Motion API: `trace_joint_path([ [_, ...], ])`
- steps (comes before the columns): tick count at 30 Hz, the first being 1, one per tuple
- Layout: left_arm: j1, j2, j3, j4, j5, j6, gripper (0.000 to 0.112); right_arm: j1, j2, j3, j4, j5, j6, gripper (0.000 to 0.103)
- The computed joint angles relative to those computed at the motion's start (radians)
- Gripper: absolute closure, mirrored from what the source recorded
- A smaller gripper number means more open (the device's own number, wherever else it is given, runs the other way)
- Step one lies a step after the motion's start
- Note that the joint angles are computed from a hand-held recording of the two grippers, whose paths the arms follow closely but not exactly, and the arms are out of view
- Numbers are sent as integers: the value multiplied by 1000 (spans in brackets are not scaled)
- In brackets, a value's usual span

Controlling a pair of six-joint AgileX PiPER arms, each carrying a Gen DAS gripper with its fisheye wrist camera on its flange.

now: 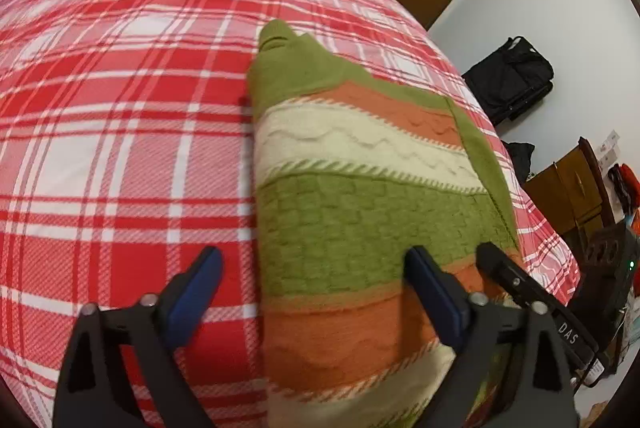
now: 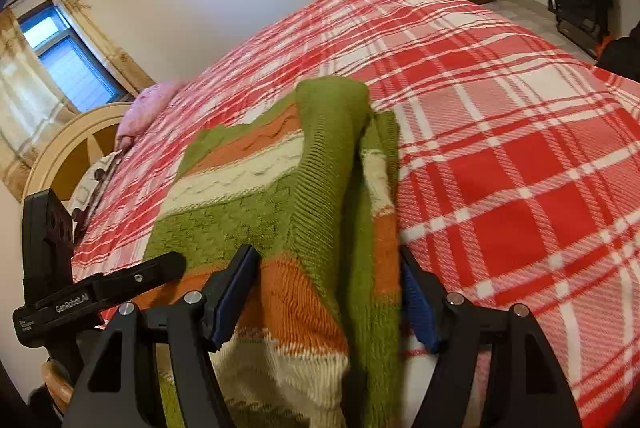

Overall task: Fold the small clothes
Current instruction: 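Grasp the orange end of the sweater with both grippers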

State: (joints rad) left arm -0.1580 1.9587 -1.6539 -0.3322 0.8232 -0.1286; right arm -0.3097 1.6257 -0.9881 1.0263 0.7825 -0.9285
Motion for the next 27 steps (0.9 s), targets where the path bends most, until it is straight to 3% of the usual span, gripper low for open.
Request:
trace_joint_path([
  [1, -2, 5, -6, -27, 1, 28, 39, -1, 10, -11, -2, 15, -4, 34],
  [3, -31, 7, -14, 17, -14, -7, 41, 7, 20, -25, -14, 19, 1, 36],
  [6, -51, 12, -22, 71, -28, -40, 42, 23, 19, -31, -32, 27, 9, 52],
  [10, -60, -3, -14, 101, -37, -48, 58, 56, -23, 3, -50, -24, 34, 66],
  [13, -87, -23, -10, 184, -45, -88, 68, 134, -97, 48, -122, -136, 87, 69],
  [15, -98, -32, -7, 227, -46, -110, 71, 153, -126, 64, -140, -160, 102, 71],
  [19, -91, -58, 16, 226, -54, -110, 75, 111, -146, 68, -81, -86, 57, 73],
  [27, -108, -105, 43, 351, -37, -188, 79, 148, -209, 95, -56, -43, 71, 73],
])
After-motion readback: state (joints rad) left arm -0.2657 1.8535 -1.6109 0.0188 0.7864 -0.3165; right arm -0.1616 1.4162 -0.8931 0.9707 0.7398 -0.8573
